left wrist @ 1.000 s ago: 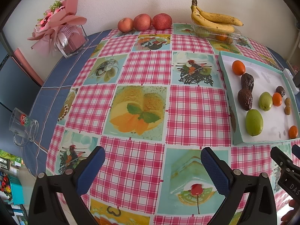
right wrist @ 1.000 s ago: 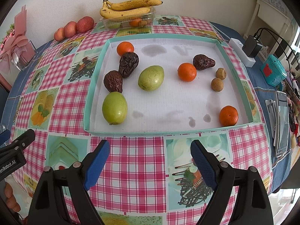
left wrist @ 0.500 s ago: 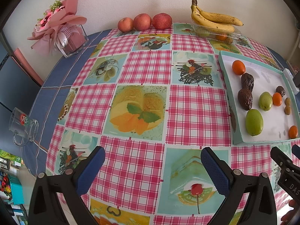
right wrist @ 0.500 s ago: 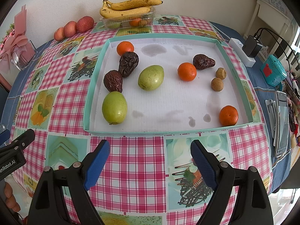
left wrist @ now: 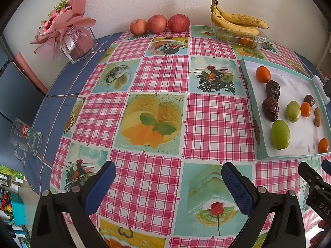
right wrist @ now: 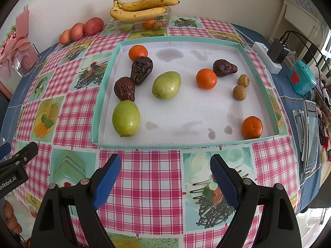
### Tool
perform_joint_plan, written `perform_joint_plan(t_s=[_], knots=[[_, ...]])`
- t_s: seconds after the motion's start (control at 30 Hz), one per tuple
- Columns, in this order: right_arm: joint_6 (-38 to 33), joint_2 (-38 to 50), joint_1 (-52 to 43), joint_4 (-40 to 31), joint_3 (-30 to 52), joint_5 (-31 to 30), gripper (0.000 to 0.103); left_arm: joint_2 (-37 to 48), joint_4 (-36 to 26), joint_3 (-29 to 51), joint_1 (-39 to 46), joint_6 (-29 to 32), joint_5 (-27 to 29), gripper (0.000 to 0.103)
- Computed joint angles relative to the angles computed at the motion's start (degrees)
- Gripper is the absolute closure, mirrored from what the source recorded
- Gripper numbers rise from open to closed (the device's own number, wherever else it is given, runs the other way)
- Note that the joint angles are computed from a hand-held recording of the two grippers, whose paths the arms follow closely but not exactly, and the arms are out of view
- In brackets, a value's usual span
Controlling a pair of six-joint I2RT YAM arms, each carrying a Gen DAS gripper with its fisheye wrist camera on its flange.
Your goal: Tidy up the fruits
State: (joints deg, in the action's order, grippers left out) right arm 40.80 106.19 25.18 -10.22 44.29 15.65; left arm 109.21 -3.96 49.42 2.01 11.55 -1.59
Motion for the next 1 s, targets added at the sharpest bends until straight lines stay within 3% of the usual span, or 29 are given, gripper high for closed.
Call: perform_joint_plan(t_s=[1.0], knots=[[-0.4, 0.1, -0.2, -0.3, 0.0, -0.1, 0.015, 0.3, -0.7, 0.4, 0.2, 0.3, 0.0, 0.000]])
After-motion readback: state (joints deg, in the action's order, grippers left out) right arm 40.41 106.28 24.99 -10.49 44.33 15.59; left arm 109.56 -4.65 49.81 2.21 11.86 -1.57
